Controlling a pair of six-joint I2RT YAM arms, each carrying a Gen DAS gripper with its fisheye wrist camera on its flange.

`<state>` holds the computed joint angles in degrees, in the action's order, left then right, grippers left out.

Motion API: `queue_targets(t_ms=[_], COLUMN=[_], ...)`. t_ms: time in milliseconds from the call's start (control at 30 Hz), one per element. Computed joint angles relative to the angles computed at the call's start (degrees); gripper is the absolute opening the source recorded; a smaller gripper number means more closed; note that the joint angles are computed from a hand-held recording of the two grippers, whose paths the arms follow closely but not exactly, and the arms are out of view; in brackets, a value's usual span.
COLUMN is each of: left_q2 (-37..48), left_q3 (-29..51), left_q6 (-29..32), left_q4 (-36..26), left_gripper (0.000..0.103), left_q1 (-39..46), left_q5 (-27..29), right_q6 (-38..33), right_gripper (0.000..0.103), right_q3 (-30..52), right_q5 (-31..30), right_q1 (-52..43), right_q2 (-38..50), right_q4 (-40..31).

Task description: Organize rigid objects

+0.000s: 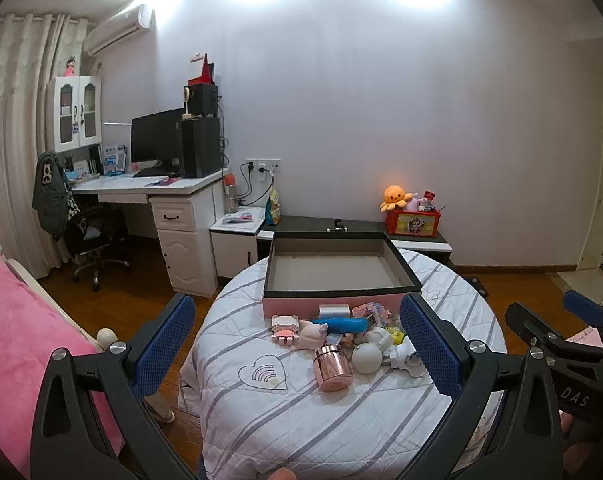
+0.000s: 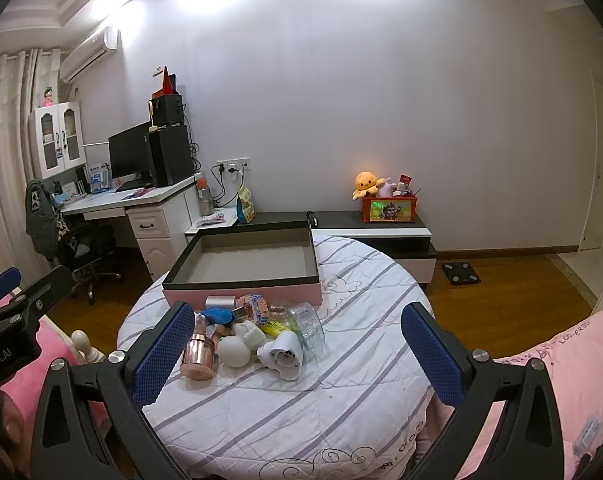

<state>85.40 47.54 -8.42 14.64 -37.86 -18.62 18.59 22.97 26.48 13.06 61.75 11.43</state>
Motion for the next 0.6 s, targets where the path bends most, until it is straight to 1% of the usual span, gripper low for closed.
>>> queue_targets(t_ms=[600], left_q2=[-1.09], left_q3=[-0.4], left_q6=[-0.43], left_q4=[-0.88], left_gripper=[0.103], left_q1=[0.17], left_q5=[0.28], right_q6=[-0.11], right_gripper=[0.103], right_q3=[0.11], right_q5=[0.11], right_q1=[0.32], right_q2=[0.54], right_q4=[0.39])
